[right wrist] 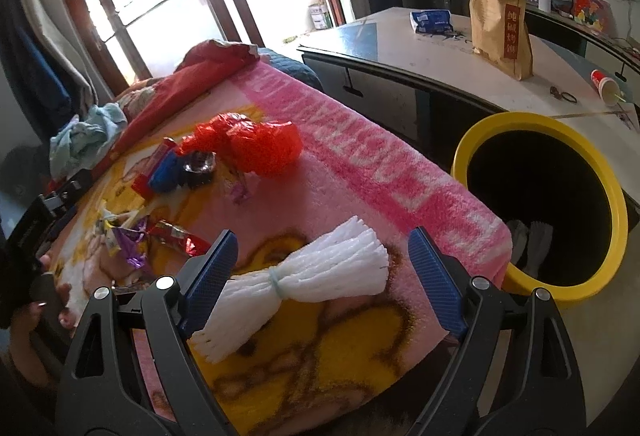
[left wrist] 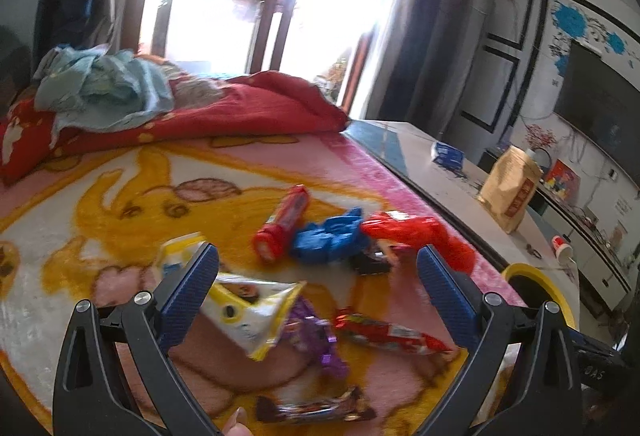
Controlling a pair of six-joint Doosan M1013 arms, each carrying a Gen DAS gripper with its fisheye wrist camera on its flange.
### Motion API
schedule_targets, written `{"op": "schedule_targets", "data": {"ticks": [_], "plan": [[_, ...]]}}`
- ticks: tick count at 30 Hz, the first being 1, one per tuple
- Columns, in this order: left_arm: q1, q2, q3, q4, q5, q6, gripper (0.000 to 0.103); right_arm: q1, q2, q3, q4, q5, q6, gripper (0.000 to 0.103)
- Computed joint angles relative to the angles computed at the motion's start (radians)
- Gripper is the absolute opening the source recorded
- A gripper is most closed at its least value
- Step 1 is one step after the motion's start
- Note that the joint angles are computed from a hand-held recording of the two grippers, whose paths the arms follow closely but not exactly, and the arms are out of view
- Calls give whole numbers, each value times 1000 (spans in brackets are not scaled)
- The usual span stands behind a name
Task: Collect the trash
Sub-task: 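Move both open tools back over the trash on the blanket, then grasp the yellow-white snack wrapper with the left tool while the right tool grasps another foam net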
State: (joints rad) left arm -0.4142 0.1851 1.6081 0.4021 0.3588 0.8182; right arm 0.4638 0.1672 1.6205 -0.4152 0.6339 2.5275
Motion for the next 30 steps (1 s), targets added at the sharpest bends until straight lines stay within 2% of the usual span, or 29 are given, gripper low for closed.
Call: {"op": "schedule_targets", "data": {"ticks": [6,10,13,18,20,23,25,30], "plan": [[33,4,13,-10,36,-48,96,-10,20,-11,32,33,-24,79],[55,10,18,-76,55,-27,96,-21,39,-26,69,57,-55,79],[75,18,18,-166,68,21,96,-31,53,-36,112,70,-88,79],[104,32,16,-398,72,161,94,-30,64,-42,129,79,-98,79],[113,38,14,-495,78,220,77,-26,65,-41,117,78,-92,79],[111,40,14,-536,80,243,69,-25,62,-37,113,74,-91,76],[114,44,11,-597,83,289,57,-23,59,-33,108,70,-85,72],[115,53,7,-631,86,302,44,-29,54,-26,162,38,-148,51]]}}
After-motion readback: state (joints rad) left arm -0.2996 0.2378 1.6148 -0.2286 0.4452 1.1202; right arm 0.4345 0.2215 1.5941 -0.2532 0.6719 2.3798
